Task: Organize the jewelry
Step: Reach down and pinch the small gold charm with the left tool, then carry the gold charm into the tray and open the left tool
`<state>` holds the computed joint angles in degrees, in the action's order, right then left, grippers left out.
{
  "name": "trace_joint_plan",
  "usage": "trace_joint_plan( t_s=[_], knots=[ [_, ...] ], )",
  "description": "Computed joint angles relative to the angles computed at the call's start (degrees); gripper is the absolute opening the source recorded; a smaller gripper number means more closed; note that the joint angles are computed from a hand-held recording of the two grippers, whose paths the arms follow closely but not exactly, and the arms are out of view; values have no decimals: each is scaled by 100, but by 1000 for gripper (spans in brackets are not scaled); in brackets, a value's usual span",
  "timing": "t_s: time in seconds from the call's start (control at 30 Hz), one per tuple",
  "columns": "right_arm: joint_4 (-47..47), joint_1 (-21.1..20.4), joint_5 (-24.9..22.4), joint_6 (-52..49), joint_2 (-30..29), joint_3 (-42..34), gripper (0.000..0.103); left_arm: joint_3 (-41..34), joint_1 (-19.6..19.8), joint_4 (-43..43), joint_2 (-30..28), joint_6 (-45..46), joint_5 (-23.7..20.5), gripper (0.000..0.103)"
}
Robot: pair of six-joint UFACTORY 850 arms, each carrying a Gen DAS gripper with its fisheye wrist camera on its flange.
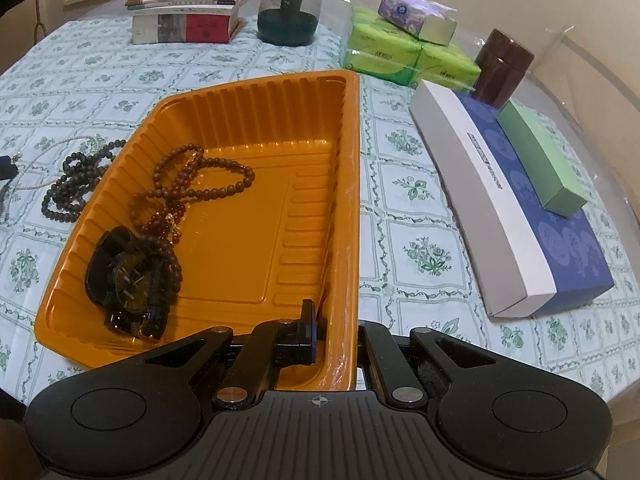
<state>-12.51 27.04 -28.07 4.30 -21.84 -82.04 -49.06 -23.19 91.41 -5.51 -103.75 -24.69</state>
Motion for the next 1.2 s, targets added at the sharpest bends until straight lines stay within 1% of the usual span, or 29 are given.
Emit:
trace_joint_plan(
  t_s=[0.1,0.13,0.17,0.2,0.3,0.5,0.7,0.9,1.1,1.2],
  knots=[
    [6,4,16,32,13,22,4,-33,-2,104,-66,-51,-58,18],
    [20,3,19,29,19,31,4,-39,8,107,-72,-52,-32,16],
    [27,5,14,27,18,29,4,-48,20,71,-71,-6,19,9],
    [33,5,16,21,18,32,4,-65,18,-12,-72,98,35,8],
    [29,6,22,53,15,34,4,-67,-38,-195,-40,313,-30,8],
    [9,10,28,77,19,42,4,59,-193,-210,158,103,-107,8],
    [-89,21,52,141,38,66,4,75,-397,-16,378,-453,141,8],
    [-59,14,65,70,40,54,4,-219,-707,684,297,-1230,491,8],
    [-44,12,91,48,55,74,4,-663,-966,1675,9,-2071,886,8],
    [-20,2,111,25,51,80,4,-860,-1083,2051,-152,-2316,1007,8]
  ],
)
